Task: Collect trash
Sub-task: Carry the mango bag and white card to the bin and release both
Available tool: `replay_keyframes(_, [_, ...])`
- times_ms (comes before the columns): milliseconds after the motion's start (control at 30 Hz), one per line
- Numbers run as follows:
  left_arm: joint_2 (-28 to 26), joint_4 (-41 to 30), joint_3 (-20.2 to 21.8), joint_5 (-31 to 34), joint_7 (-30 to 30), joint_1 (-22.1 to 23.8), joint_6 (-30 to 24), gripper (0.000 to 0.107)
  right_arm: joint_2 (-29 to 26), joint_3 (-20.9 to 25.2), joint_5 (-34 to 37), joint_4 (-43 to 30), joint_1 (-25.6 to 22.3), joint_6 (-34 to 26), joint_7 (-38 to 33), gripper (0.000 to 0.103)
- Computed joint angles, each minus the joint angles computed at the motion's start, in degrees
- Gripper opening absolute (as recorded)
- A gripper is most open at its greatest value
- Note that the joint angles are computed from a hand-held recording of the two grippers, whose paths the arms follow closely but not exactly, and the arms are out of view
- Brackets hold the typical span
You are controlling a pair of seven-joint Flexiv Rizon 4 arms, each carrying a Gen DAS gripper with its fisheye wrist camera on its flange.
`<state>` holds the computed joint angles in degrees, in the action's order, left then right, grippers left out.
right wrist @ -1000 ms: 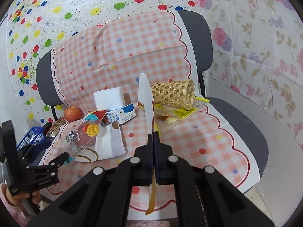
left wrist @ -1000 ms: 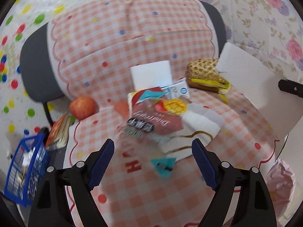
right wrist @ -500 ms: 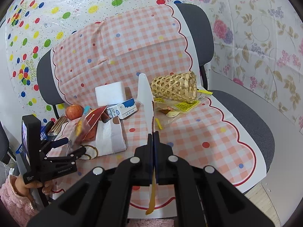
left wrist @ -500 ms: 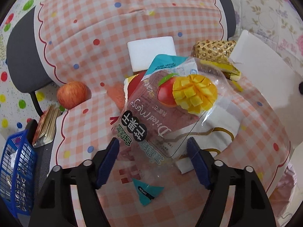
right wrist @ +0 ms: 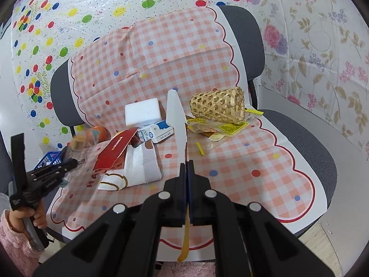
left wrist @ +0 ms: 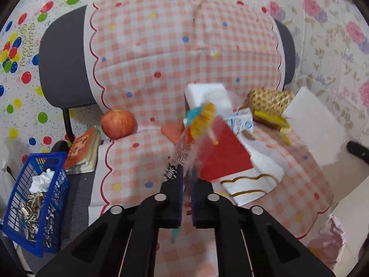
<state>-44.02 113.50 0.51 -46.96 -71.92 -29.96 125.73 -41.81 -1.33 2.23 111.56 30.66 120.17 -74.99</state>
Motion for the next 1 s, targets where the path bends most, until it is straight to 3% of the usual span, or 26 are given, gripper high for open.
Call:
replay_keyframes(100, [3.39, 3.46, -3.8, 8.68, -6.69, 5.04, 2.24, 0.001, 0.56, -0.44, 1.18, 0.44, 0.66, 1.47, -0.41, 0.002])
replay_keyframes(233, [5.35, 4.71, -4.83, 14.21, -10.52, 5.61, 3.47, 0.001, 1.72, -0.17, 1.81, 1.47, 0.92, 2.42, -1.22, 0.002])
replay_keyframes(333, [4.92, 3.82, -4.7, 15.58, -10.52, 3.58, 3.17, 0.001, 2.67, -0.81, 3.58, 2.96, 2.2, 3.08, -2.28, 0.002])
replay_keyframes(633, [-0.81, -2.27, -4.98, 18.73, -9.13, -1.6, -1.08, 0.001, 5.36, -7.16, 18.03, 10.64, 11.44, 4.61, -8.31, 0.002])
replay_keyframes(1000, [-7.5, -10.3, -12.05, 34.07, -11.3, 1.04, -5.39, 0.002, 7.09, -12.87, 37.07, 19.84, 19.83, 7.98, -12.89, 0.002])
